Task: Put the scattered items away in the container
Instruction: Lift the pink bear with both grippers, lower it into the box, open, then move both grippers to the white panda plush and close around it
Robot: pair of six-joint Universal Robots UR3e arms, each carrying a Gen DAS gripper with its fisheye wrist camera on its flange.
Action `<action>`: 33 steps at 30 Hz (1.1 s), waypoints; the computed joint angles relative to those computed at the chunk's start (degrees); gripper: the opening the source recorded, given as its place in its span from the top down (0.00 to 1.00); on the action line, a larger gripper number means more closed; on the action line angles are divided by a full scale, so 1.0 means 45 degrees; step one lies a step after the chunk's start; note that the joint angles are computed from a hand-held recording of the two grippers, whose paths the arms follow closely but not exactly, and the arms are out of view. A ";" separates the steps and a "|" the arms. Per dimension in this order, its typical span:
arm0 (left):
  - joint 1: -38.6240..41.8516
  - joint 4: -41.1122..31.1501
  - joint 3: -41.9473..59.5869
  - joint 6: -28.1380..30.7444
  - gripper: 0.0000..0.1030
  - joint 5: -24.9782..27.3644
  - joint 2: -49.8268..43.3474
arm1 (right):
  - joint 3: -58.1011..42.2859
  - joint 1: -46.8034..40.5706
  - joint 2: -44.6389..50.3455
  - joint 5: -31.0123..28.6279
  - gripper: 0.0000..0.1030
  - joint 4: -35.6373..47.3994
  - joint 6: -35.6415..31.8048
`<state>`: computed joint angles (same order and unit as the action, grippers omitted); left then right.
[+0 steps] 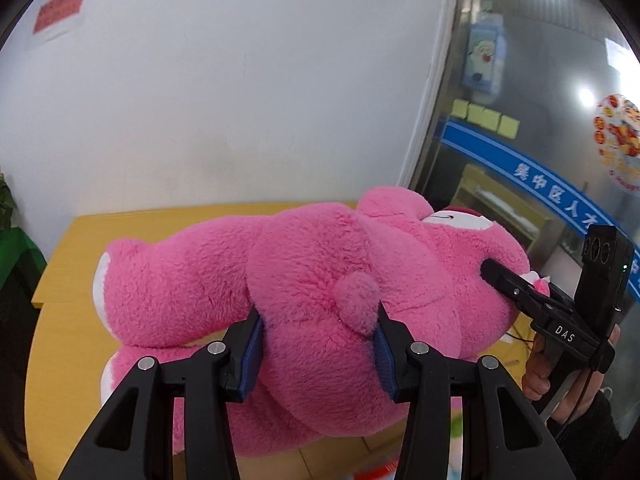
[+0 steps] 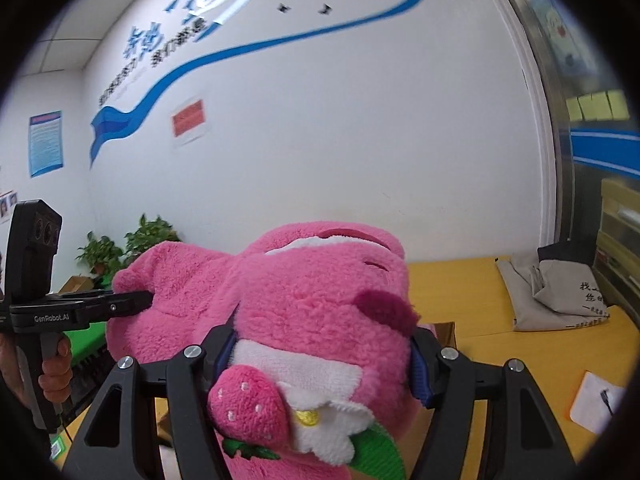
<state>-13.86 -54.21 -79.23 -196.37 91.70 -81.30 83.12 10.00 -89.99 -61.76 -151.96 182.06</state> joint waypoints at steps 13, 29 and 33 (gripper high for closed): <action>0.1575 0.2512 0.0374 0.0606 0.60 -0.1572 -0.6942 | -0.5440 0.0738 0.8812 -0.3657 0.19 0.2303 0.1231; -0.6282 -0.1898 -0.2605 -0.3969 0.00 0.7077 0.1999 | 0.5166 -0.2041 -0.4571 0.1321 0.00 0.2098 -0.0172; -1.0158 -0.5459 -0.2171 -0.8408 0.00 0.9628 0.1577 | 0.6861 -0.3008 -0.9008 0.1680 0.00 0.5026 -0.0668</action>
<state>-59.57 -78.78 -89.00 -234.20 135.03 -74.21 113.99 -3.54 -130.52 -54.20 -129.34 179.05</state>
